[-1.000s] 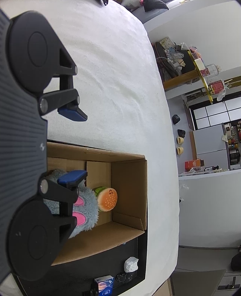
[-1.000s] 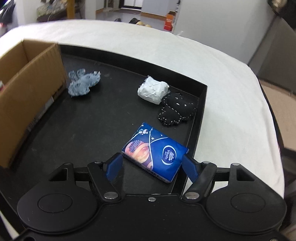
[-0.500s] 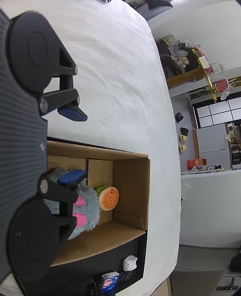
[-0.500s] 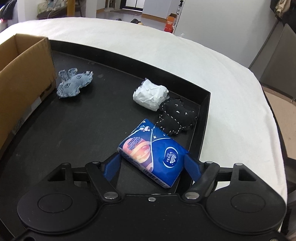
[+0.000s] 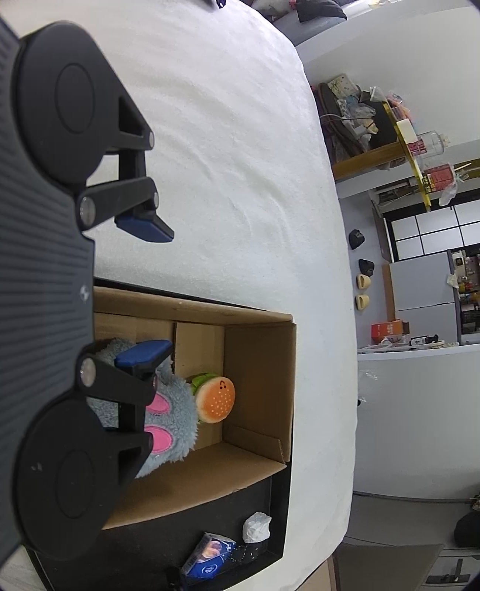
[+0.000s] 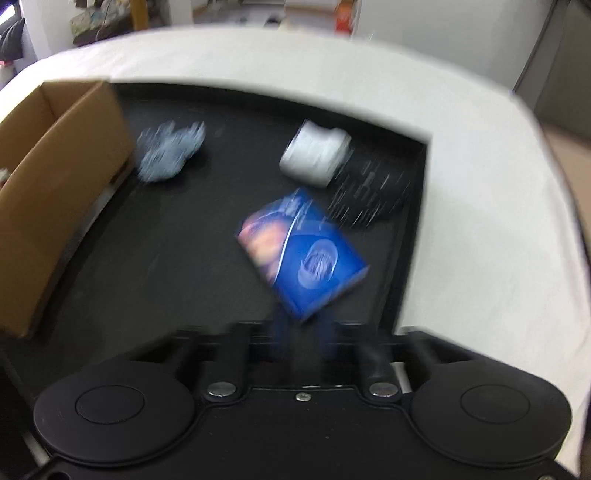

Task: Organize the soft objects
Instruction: 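Lift the blue tissue pack with the right gripper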

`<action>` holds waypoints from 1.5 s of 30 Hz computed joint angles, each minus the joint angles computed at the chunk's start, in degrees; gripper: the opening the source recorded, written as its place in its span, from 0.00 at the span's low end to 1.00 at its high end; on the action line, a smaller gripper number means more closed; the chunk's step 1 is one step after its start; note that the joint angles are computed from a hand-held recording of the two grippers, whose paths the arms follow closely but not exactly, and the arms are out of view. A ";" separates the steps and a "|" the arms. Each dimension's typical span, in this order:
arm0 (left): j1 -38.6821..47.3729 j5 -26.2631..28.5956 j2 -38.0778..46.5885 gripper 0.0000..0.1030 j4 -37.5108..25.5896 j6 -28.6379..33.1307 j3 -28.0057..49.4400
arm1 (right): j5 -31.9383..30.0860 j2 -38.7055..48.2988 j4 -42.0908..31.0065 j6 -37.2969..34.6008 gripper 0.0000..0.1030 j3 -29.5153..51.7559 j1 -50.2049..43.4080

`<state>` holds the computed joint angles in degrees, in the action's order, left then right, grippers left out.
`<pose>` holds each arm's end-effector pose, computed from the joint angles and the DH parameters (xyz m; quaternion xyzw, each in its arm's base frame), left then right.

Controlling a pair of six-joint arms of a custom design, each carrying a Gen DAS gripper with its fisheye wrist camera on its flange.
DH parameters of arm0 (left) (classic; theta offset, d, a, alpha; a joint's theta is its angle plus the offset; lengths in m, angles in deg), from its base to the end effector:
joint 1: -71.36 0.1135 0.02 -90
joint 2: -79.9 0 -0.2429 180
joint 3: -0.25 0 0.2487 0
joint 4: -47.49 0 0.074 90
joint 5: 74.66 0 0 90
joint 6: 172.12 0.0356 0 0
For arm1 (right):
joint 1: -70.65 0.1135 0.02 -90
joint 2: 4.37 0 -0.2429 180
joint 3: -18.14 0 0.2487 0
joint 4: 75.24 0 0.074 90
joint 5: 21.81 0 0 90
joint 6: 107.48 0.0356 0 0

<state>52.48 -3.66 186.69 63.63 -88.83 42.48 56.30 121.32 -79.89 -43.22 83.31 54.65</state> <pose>0.2578 -0.0759 0.0409 0.0395 0.9231 0.0729 0.3756 0.3190 -0.0839 -0.0045 -0.1047 0.9660 0.0183 0.2358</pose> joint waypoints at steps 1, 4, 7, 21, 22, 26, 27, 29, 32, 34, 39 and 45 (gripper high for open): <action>-0.01 -0.03 -0.23 0.55 0.09 -0.05 -0.21 | 0.25 -0.57 0.10 -0.25 0.12 -0.77 0.27; 0.08 0.07 -0.86 0.55 0.55 -0.04 -0.92 | -0.80 -2.21 0.15 -0.08 0.14 -2.44 0.12; 0.32 0.25 -1.43 0.55 1.31 -0.20 -1.73 | -2.89 -3.74 1.79 0.62 0.25 -3.82 -0.98; 0.12 0.27 1.28 0.55 0.20 0.17 0.93 | 2.63 2.68 13.24 0.10 0.64 -1.54 1.56; 0.05 0.19 1.68 0.55 -0.06 0.15 1.37 | 2.84 3.56 13.76 0.22 0.65 -1.03 1.89; -0.24 -0.27 3.21 0.55 -1.92 0.00 3.30 | 3.00 5.74 15.30 0.19 0.71 0.02 2.37; -0.25 -0.38 3.47 0.55 -2.37 -0.12 3.69 | 2.79 6.08 14.99 0.66 0.73 0.69 2.25; -0.16 -0.51 3.83 0.55 -3.04 -0.22 4.21 | 1.31 7.03 13.45 2.29 0.74 2.61 1.59; -0.05 -0.43 4.12 0.55 -3.76 -0.51 4.75 | -2.06 7.68 10.33 4.63 0.67 4.63 0.18; 0.02 -0.44 3.98 0.55 -3.94 -0.66 4.78 | -1.72 6.89 9.23 3.82 0.60 4.49 0.33; -0.18 -0.96 3.67 0.55 -3.43 -0.88 4.19 | -1.12 3.83 5.84 4.57 0.58 2.94 0.45; 0.54 -0.48 3.09 0.55 -3.91 -1.71 3.82 | 3.44 -1.77 7.64 6.08 0.57 -2.82 2.10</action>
